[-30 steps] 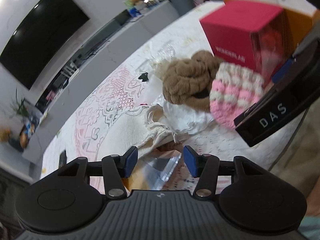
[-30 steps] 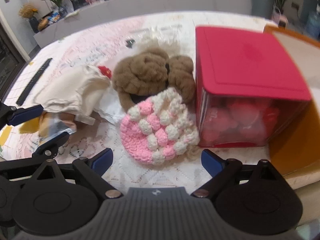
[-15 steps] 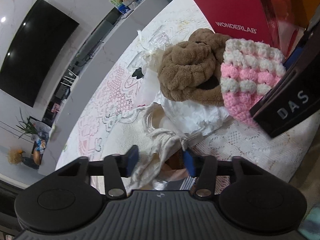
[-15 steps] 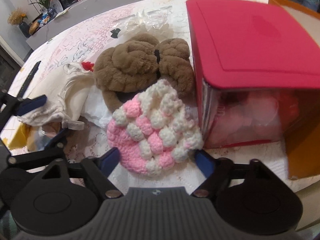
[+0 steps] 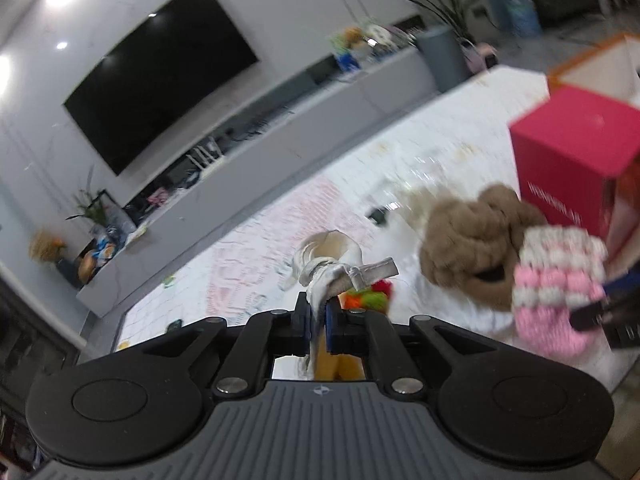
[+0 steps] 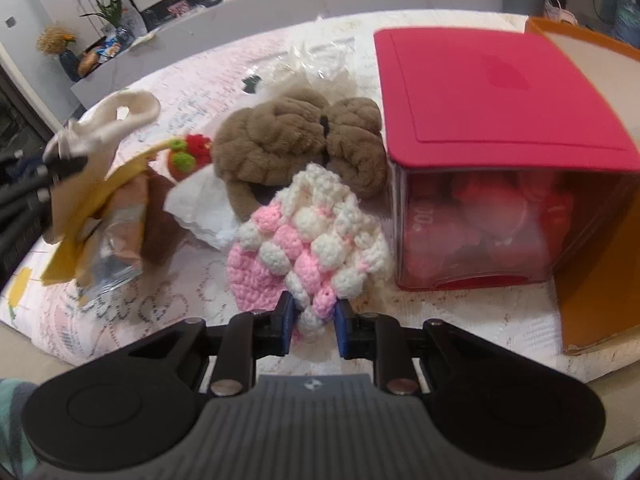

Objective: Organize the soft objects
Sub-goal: 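Grasp the cream cloth bag with the left gripper while the right grasps the pink crocheted hat, then carry the cloth bag and crocheted hat over the orange-rimmed box with both grippers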

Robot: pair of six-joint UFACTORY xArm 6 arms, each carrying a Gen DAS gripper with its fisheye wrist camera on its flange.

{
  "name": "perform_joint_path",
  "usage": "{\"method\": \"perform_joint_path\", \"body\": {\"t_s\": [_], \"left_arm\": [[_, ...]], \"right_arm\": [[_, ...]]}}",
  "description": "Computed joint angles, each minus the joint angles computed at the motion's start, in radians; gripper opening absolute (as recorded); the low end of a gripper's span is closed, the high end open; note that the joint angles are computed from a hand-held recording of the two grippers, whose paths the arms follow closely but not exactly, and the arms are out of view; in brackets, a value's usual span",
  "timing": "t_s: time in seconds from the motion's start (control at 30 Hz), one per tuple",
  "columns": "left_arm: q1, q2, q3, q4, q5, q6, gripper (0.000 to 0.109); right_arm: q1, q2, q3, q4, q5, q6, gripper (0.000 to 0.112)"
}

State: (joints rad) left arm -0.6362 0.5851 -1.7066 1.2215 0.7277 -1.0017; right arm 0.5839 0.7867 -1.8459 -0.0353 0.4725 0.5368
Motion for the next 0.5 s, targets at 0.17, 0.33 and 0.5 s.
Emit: {"method": "perform_joint_path", "body": {"t_s": [0.17, 0.33, 0.5], "left_arm": [[-0.025, -0.066, 0.044, -0.008, -0.011, -0.045, 0.007], [-0.059, -0.118, 0.085, -0.059, -0.014, -0.058, 0.007], [-0.088, -0.175, 0.149, -0.095, -0.064, -0.16, 0.007]], "right_arm": [[0.005, -0.106, 0.152, -0.011, -0.113, -0.032, 0.019], [0.008, -0.21, 0.28, -0.012, -0.196, -0.062, 0.019], [0.004, -0.322, 0.422, -0.083, -0.269, -0.022, 0.019]]}}
